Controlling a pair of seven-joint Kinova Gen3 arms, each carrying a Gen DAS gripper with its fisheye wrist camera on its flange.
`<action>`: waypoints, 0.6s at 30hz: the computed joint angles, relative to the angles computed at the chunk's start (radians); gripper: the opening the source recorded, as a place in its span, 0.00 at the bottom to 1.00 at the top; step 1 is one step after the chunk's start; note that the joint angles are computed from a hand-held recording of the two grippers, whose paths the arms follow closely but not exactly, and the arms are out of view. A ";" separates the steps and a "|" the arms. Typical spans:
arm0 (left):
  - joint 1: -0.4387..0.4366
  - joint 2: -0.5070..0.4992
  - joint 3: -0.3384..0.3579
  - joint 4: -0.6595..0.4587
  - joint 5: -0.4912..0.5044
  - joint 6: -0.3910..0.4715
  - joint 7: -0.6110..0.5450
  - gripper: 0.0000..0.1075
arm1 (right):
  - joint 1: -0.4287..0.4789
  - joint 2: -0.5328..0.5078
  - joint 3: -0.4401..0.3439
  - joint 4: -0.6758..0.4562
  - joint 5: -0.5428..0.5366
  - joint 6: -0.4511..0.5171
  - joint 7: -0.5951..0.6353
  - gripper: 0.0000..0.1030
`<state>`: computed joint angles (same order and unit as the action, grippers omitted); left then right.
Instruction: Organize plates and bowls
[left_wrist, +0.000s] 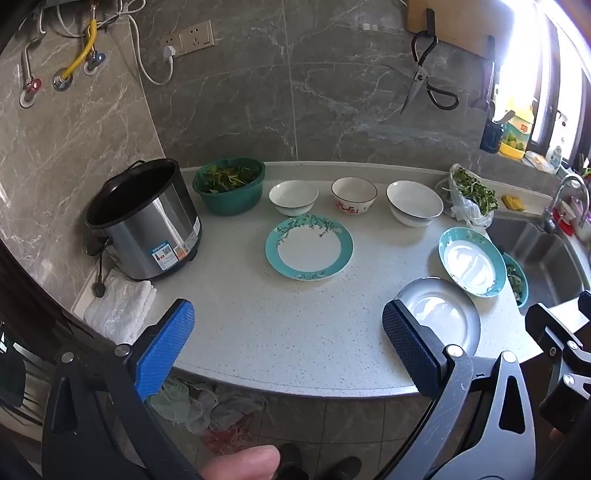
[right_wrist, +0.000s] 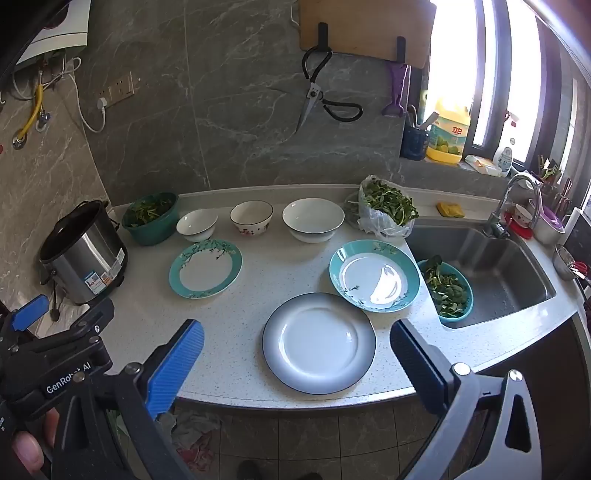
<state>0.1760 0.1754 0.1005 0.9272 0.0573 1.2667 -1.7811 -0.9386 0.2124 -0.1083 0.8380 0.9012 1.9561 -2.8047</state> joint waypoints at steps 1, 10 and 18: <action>0.001 -0.004 0.000 0.006 -0.003 -0.006 -0.002 0.96 | -0.001 -0.003 -0.001 0.005 0.001 -0.004 -0.004 1.00; 0.000 -0.002 0.004 0.002 0.010 0.017 -0.021 0.96 | 0.002 -0.006 -0.007 0.013 -0.001 -0.002 -0.010 1.00; -0.003 0.005 0.004 -0.019 0.024 0.034 -0.026 0.96 | 0.004 -0.008 -0.010 0.017 -0.003 -0.003 -0.013 1.00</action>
<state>0.1731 0.1806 0.1045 0.9081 0.0810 1.3007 -1.8070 -0.9345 0.2041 -0.1182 0.8550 0.8980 1.9532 -2.8178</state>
